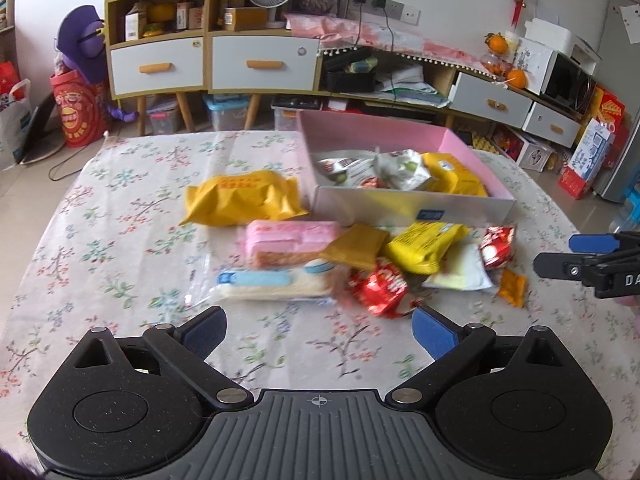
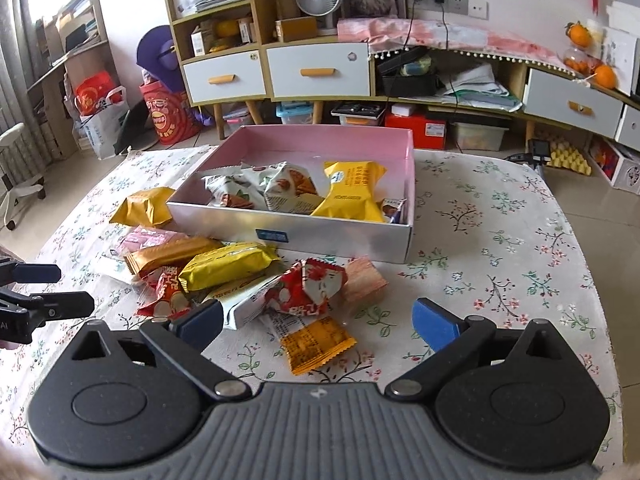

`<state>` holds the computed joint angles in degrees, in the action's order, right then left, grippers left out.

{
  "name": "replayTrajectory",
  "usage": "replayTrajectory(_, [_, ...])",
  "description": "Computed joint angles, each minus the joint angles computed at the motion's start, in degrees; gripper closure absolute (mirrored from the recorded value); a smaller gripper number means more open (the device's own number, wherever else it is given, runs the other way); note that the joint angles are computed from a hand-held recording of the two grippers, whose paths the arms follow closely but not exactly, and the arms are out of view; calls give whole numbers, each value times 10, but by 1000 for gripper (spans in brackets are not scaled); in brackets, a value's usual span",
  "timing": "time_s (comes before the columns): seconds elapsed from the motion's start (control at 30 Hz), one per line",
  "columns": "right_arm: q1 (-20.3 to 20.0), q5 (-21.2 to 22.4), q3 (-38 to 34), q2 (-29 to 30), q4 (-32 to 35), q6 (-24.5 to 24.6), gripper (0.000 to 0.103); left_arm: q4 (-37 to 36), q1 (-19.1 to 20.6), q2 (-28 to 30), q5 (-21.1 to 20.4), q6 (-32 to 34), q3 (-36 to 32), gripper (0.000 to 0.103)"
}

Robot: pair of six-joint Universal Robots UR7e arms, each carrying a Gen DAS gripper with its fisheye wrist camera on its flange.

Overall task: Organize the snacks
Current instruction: 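Withdraw both open tools from the box back over the snack pile, then grasp the small orange packet on the cloth with the right tool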

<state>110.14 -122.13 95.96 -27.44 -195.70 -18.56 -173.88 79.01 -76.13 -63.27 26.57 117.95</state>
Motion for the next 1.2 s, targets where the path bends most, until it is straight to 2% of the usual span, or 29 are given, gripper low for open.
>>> replayTrajectory(0.23, [6, 0, -12, 16, 12, -12, 1, -18, 31, 6, -21, 29, -8, 3])
replayTrajectory(0.43, [13, 6, -23, 28, 17, -36, 1, -77, 52, 30, -40, 107, -13, 3])
replayTrajectory(0.63, [8, 0, -31, 38, 17, -55, 1, -96, 70, 50, -72, 188, -32, 3])
replayTrajectory(0.8, [-4, -7, -34, 41, 13, -53, 2, -68, 82, 60, -128, 218, -58, 3])
replayTrajectory(0.97, [-12, 1, -38, 43, 12, -61, 3, -23, 83, 73, -151, 248, -86, 5])
replayTrajectory(1.2, [-16, -11, -49, 56, 14, -72, 13, 10, 73, 85, -120, 297, -93, 18])
